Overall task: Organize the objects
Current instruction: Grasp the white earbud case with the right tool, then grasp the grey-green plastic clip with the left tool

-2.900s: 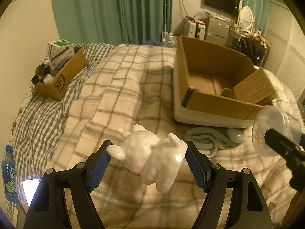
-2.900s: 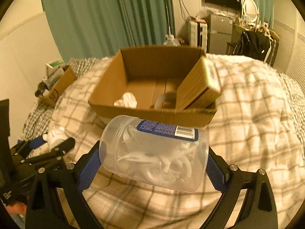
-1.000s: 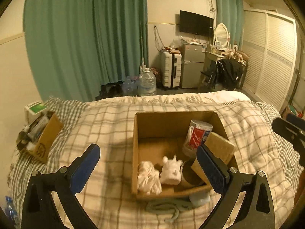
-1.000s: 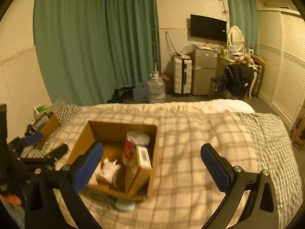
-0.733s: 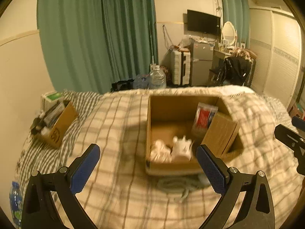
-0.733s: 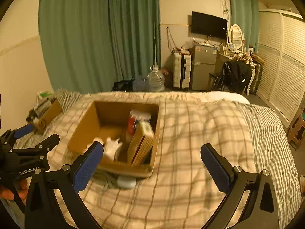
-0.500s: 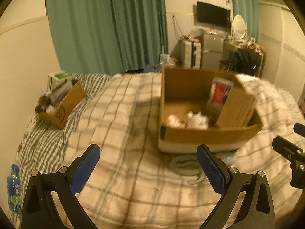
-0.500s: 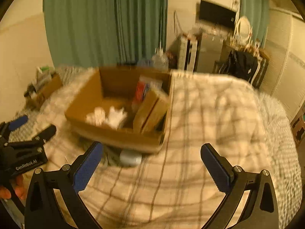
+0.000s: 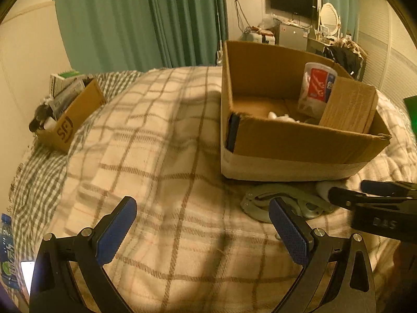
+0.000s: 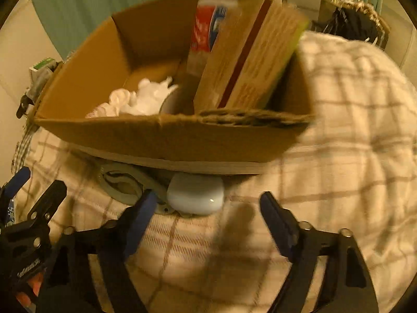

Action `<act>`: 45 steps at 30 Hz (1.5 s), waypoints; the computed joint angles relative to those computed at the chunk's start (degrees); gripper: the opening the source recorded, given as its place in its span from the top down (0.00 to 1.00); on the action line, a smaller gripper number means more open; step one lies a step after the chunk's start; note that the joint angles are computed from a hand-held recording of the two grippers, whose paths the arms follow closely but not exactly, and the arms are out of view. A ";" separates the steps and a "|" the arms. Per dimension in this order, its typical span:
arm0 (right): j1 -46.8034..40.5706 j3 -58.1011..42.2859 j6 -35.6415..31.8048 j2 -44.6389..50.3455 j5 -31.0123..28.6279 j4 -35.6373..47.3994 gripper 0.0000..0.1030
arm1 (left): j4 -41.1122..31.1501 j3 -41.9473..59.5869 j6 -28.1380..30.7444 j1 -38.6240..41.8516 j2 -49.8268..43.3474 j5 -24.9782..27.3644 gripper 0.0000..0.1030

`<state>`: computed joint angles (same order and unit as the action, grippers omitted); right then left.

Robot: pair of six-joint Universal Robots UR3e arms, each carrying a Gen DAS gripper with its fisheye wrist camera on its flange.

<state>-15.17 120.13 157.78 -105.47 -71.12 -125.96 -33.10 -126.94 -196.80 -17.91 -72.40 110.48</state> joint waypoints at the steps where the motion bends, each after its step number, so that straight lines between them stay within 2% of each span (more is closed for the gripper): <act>1: 0.52 -0.32 0.30 1.36 -0.14 -0.45 0.30 | 0.03 -0.23 0.11 0.54 -0.01 -0.45 0.00; 6: 2.03 -0.54 1.15 5.01 -0.35 -2.71 0.44 | 0.39 -0.64 0.77 1.53 -0.88 -2.01 0.00; 8: 0.83 -0.60 -0.04 4.91 1.52 -1.13 0.51 | 0.61 -0.80 1.11 1.45 -1.24 -2.45 0.00; 12: -1.16 0.18 -2.50 1.31 2.27 1.73 0.51 | 0.38 -0.28 1.47 0.63 -2.04 -2.36 0.00; 16: -3.88 1.69 -5.86 -7.24 0.47 5.44 0.51 | -0.64 2.23 1.15 -3.23 -4.19 -0.43 0.00; 20: -11.30 1.33 -11.76 -16.59 0.71 13.70 0.51 | -2.91 7.22 0.89 -8.53 -8.88 1.21 0.00; 23: -19.43 0.07 -16.96 -21.34 3.89 20.41 0.51 | -3.85 10.15 2.10 -10.81 -12.65 -1.12 0.02; 25: -23.20 -0.87 -18.52 -22.42 5.55 22.99 0.51 | -4.43 11.74 3.03 -11.37 -15.29 -2.56 0.11; 28: -24.32 -1.44 -18.50 -21.09 6.37 23.68 0.51 | -6.02 13.54 3.45 -10.31 -19.08 -5.15 0.24; 30: -23.49 -3.06 -18.06 -18.50 6.31 22.89 0.51 | -6.86 14.06 3.64 -9.10 -20.63 -6.80 0.37; 32: -23.25 -2.92 -18.56 -18.29 6.62 22.71 0.51 | -6.10 13.27 3.59 -7.83 -20.02 -8.67 0.40; 34: -21.25 -2.37 -16.78 -17.39 6.15 20.69 0.51 | -5.89 12.72 3.89 -7.26 -19.37 -9.54 0.55; 35: -21.45 -2.54 -16.95 -17.27 6.40 21.13 0.51 | -6.03 12.55 4.04 -7.15 -19.03 -9.77 0.67; 36: -20.94 -2.05 -16.27 -16.61 6.35 19.87 0.51 | -6.20 12.21 4.49 -6.85 -18.43 -10.63 0.71; 42: -23.19 -2.37 -18.20 -18.81 8.06 23.30 0.51 | -6.62 11.34 5.18 -8.86 -15.03 -9.00 0.76; 44: -23.50 -2.45 -18.56 -19.52 8.12 23.92 0.51 | -7.36 10.84 5.99 -9.17 -12.78 -9.91 0.95; 45: -23.87 -2.48 -18.96 -20.05 8.28 24.43 0.51 | -7.67 10.69 5.64 -9.54 -11.88 -9.42 1.00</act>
